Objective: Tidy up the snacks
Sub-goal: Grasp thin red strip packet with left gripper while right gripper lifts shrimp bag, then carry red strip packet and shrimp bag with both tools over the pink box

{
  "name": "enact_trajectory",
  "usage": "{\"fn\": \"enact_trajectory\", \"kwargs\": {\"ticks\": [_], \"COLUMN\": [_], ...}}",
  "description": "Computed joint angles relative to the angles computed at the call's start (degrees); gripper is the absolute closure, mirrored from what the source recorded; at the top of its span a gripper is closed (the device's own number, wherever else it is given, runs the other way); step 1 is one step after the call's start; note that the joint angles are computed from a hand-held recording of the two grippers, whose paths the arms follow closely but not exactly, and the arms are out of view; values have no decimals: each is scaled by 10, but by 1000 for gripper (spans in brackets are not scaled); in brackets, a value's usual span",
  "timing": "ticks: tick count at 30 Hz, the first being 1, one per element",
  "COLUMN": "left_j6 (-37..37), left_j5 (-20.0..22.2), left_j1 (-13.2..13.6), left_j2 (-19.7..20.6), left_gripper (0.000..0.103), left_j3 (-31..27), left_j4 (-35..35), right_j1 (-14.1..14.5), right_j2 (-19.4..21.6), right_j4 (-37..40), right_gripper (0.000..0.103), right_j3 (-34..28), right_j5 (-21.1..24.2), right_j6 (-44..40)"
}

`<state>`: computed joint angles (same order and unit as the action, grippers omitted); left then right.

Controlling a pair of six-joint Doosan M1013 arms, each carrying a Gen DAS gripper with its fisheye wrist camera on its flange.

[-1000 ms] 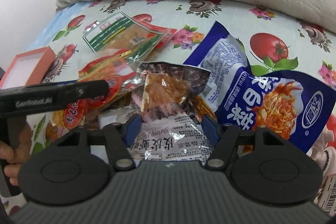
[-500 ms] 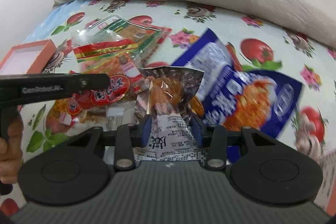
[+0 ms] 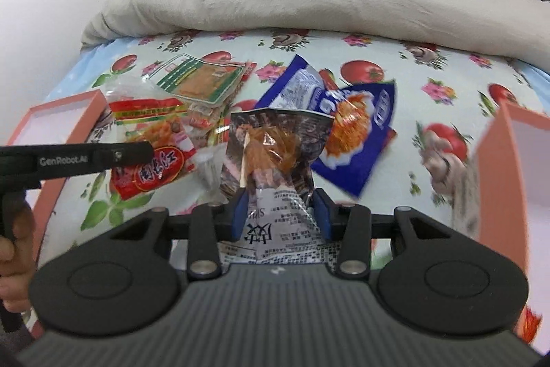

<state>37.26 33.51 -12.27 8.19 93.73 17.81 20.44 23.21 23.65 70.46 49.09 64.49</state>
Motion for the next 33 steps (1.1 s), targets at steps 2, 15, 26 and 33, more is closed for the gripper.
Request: {"fn": "enact_trajectory", "kwargs": {"ticks": [2, 15, 26, 33], "left_j6": [-8, -78, -101, -87], "left_j5": [4, 48, 74, 69], "left_j1": [-10, -83, -115, -115], "left_j2": [-10, -71, -98, -92], "left_gripper": [96, 96, 96, 96], "left_j3": [7, 48, 60, 51], "left_j4": [3, 80, 99, 93], "right_j1": [-2, -5, -5, -5], "right_j2": [-15, -99, -139, -153], "right_j4": [3, -1, -8, -18], "right_gripper": [59, 59, 59, 59], "right_j3": [21, 132, 165, 177], "right_j5": [-8, -50, -84, -109], "right_j6": [6, 36, 62, 74]}}
